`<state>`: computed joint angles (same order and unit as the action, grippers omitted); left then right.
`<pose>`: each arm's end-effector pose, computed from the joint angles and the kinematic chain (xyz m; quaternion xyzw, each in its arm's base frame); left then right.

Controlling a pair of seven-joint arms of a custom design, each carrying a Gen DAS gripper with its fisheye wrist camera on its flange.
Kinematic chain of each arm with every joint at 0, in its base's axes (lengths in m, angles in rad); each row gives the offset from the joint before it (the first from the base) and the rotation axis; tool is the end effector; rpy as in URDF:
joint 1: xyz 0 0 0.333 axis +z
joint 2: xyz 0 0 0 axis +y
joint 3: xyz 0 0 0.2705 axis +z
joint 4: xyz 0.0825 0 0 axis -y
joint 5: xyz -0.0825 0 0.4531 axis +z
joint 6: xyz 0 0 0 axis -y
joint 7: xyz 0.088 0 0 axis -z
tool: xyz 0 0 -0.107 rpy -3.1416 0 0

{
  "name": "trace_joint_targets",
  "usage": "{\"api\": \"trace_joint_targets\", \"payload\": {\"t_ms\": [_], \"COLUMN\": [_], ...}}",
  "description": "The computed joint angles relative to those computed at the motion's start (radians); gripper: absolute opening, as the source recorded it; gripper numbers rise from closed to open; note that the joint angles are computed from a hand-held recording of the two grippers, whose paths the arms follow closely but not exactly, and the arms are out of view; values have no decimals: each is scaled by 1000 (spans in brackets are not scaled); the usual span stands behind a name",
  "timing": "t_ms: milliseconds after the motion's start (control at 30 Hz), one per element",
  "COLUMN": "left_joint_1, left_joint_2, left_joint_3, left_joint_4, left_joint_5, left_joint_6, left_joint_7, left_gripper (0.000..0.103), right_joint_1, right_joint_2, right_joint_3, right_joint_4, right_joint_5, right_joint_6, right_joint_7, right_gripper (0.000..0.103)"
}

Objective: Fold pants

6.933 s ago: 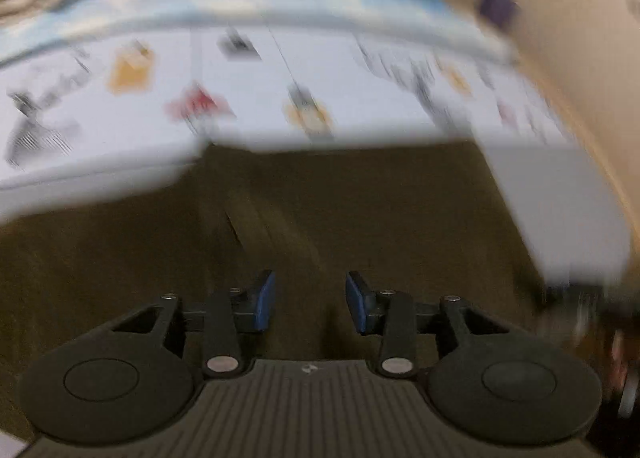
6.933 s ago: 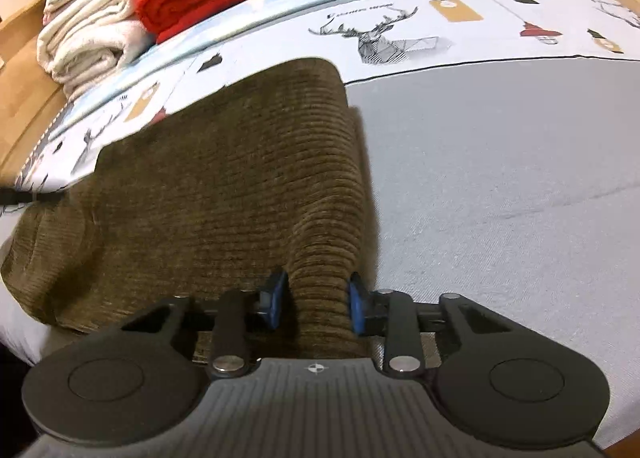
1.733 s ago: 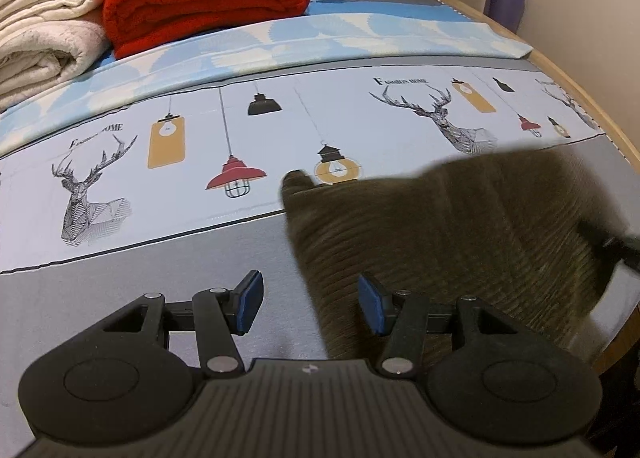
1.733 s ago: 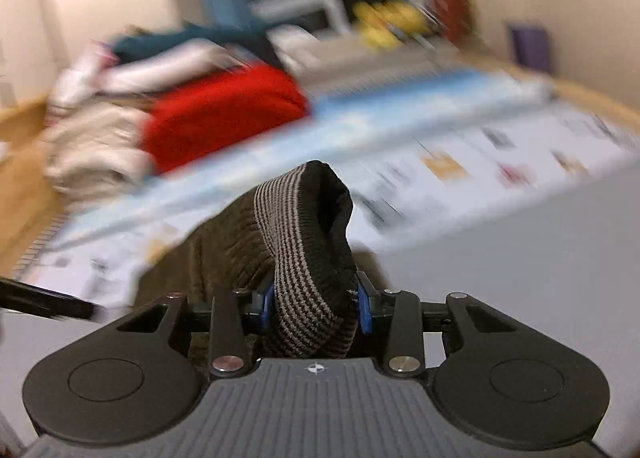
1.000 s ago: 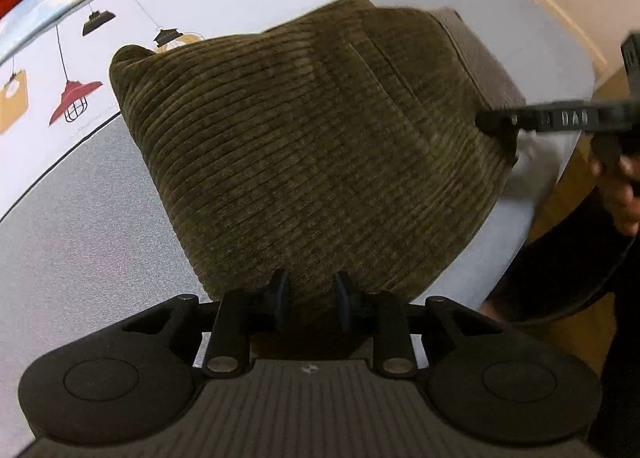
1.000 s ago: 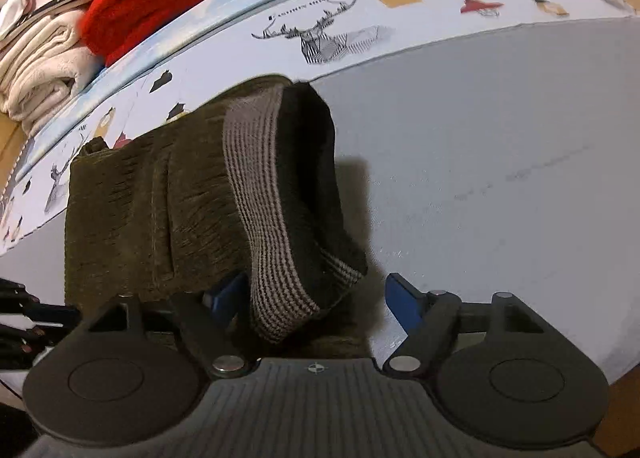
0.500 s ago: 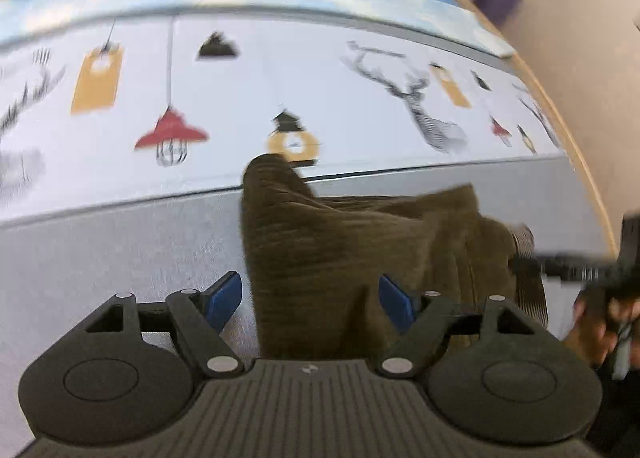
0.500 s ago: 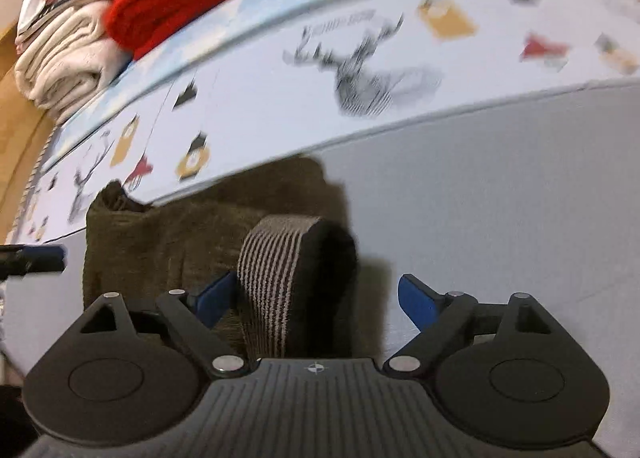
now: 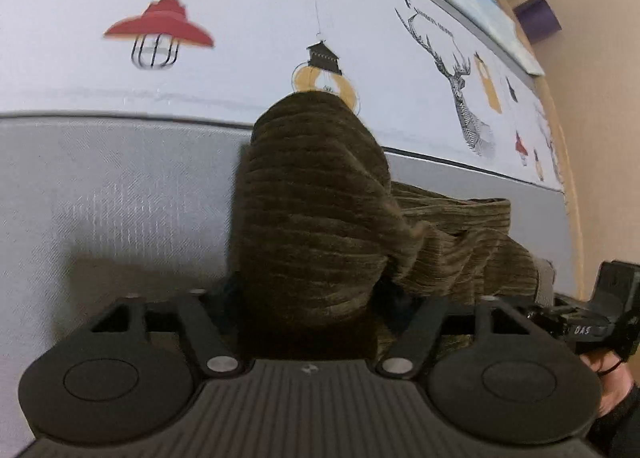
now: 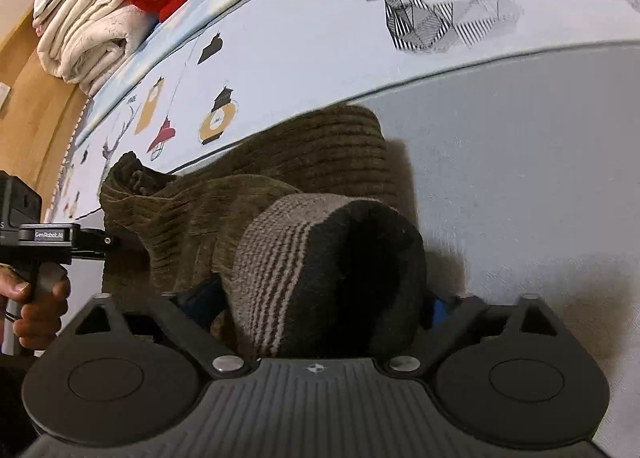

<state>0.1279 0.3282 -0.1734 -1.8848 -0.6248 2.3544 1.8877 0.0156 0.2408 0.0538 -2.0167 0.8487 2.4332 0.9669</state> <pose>0.6807 -0.0364 0.2694 0.7048 -0.6573 0.2455 0.1049 0.6516 0.0473 0.2636 -0.6905 0.6534 0.0804 0.2996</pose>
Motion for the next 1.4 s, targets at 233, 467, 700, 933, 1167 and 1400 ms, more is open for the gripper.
{"api": "trace_joint_targets", "payload": {"t_ms": [233, 467, 700, 933, 1167, 1400], "left_joint_1": [-4, -105, 49, -45, -19, 21], "left_joint_2": [-81, -35, -66, -51, -35, -2], "left_joint_3": [-10, 125, -39, 24, 36, 1], "left_joint_4": [-7, 20, 25, -18, 3, 16], "left_joint_5": [-48, 219, 24, 306, 183, 34], "left_joint_6": [202, 487, 296, 94, 131, 48], "left_joint_7": [128, -184, 138, 231, 17, -52], "left_gripper": [48, 63, 57, 56, 78, 58], "right_joint_1": [14, 72, 186, -39, -6, -11], "right_joint_2": [-25, 119, 197, 158, 125, 147], "right_joint_3": [44, 46, -72, 133, 63, 53], "right_joint_4": [15, 228, 265, 267, 228, 248], "right_joint_5": [197, 180, -254, -193, -244, -215], "right_joint_6": [174, 269, 501, 245, 104, -16], "right_joint_7": [-106, -166, 353, 92, 239, 252], "right_gripper": [63, 72, 71, 78, 80, 57]}}
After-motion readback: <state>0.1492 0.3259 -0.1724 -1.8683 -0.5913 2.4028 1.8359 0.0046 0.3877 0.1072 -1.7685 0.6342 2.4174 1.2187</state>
